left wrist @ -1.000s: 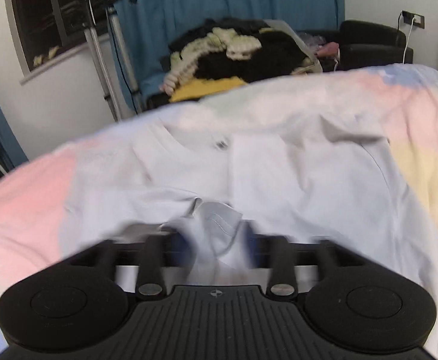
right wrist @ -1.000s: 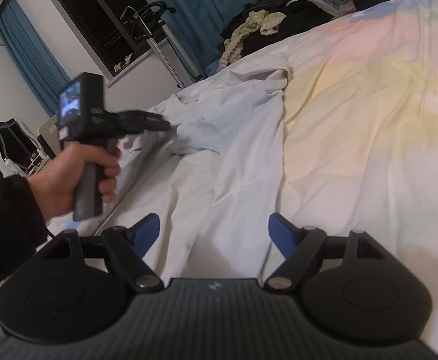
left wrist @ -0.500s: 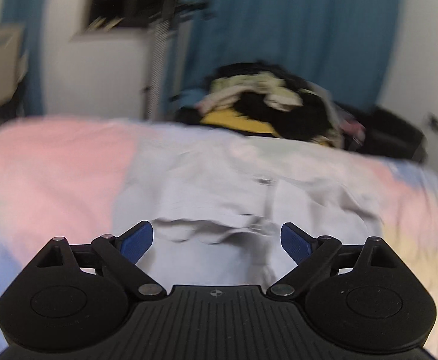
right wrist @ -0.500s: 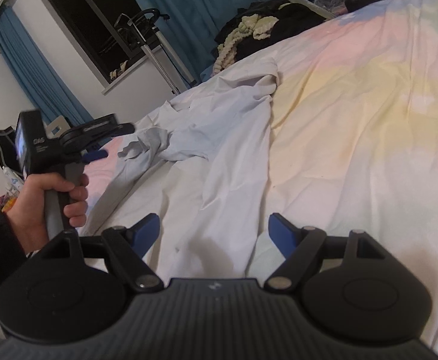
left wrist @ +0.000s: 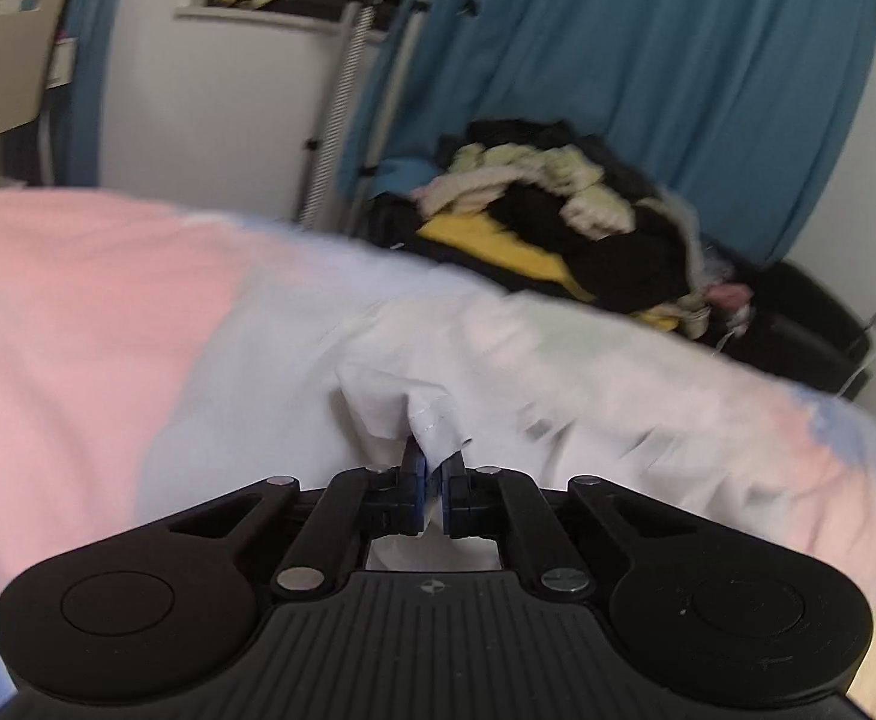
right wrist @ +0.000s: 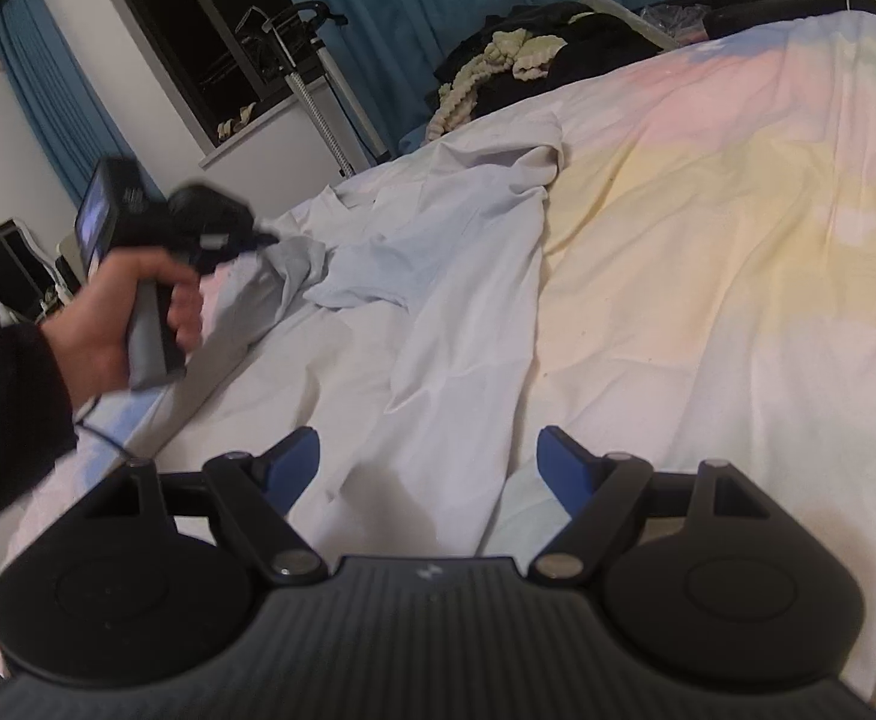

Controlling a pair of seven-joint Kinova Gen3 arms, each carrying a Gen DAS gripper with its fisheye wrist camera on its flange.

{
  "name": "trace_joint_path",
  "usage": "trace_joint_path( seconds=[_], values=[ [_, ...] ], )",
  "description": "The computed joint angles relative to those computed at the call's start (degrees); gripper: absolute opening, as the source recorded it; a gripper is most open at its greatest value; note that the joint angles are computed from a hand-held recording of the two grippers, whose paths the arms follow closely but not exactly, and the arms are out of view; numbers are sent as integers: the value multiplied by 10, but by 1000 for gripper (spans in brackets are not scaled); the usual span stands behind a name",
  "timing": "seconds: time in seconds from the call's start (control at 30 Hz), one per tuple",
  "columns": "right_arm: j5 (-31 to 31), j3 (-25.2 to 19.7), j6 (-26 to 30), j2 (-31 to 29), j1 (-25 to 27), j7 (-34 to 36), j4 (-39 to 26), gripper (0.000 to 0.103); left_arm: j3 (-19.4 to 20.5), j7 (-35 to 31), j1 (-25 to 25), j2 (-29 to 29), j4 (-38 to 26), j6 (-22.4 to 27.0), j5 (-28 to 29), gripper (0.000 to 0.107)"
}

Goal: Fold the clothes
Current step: 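Lay the fold onto the shirt and open the left gripper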

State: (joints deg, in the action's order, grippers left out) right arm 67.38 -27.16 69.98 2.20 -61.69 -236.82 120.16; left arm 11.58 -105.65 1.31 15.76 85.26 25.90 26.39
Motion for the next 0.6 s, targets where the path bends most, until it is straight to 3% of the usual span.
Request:
trace_joint_path(
  seconds=[0.17, 0.27, 0.33, 0.43, 0.5, 0.57, 0.6],
  values=[
    [4, 4, 23, 9, -2, 16, -2, 80, -31, 47, 92, 53, -80, 18, -90, 6],
    [4, 11, 4, 6, 6, 7, 8, 81, -45, 100, 138, 89, -112, 20, -158, 6],
    [9, 13, -10, 5, 11, 0, 14, 81, -83, 147, 182, 112, -138, 35, -202, 6],
    [19, 14, -21, 7, 15, -7, 23, 80, -81, 174, 186, 122, -126, 20, -232, 10],
    [24, 15, -31, 7, 18, -15, 29, 81, -39, 146, 150, 116, -109, 6, -220, 21],
    [28, 16, -37, 7, 20, -19, 32, 80, 7, 100, 109, 104, -83, -16, -198, 63],
    [30, 16, -39, 7, 21, -20, 32, 80, 34, 77, 86, 94, -64, -39, -191, 69]
  ],
)
